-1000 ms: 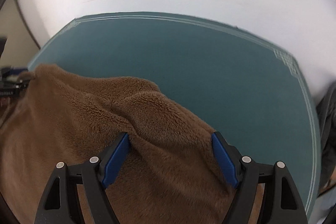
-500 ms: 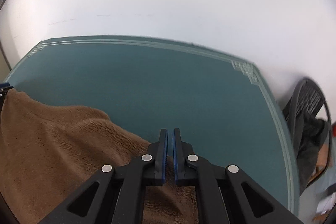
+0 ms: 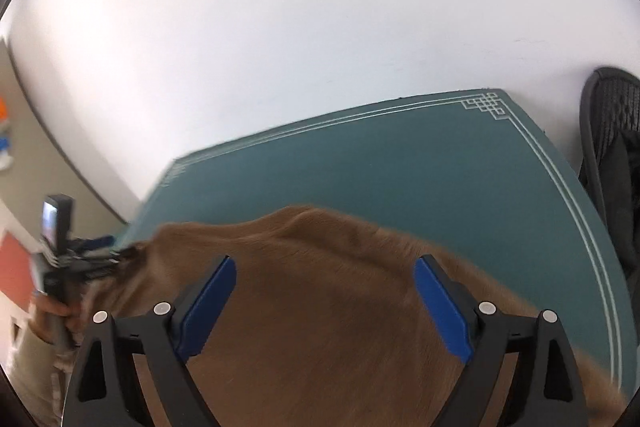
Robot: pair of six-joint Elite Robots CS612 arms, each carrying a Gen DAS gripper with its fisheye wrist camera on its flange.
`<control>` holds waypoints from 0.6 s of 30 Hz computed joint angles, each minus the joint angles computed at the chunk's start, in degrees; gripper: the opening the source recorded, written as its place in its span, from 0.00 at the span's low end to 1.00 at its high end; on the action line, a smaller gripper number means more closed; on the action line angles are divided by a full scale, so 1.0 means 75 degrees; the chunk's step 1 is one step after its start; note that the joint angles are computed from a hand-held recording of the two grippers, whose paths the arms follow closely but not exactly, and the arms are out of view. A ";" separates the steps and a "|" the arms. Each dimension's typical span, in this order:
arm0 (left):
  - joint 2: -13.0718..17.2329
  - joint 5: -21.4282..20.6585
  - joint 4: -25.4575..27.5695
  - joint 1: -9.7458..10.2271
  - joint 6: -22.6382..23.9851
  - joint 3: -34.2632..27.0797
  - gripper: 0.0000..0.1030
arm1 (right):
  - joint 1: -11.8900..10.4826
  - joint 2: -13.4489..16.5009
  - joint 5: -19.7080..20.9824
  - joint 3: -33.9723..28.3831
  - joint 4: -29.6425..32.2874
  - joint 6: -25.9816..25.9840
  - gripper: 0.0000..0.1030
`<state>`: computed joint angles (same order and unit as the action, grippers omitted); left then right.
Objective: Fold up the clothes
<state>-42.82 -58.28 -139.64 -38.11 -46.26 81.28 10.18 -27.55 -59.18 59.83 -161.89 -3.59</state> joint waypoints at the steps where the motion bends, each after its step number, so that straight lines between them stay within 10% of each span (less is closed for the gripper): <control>1: -0.0075 -0.0045 -0.0012 -0.0084 0.0124 0.0081 0.78 | -0.0054 -0.0147 0.0355 0.0262 -0.0053 0.0036 0.90; 8: -0.0583 -0.0190 -0.0722 -0.0779 0.0824 0.0865 0.81 | -0.0396 -0.1312 0.1201 0.2934 -0.1555 -0.0107 0.90; 18: -0.0635 -0.1549 -0.1775 -0.1139 -0.0586 0.1348 0.81 | -0.0693 -0.2075 -0.2606 0.5573 -0.5038 0.1039 0.90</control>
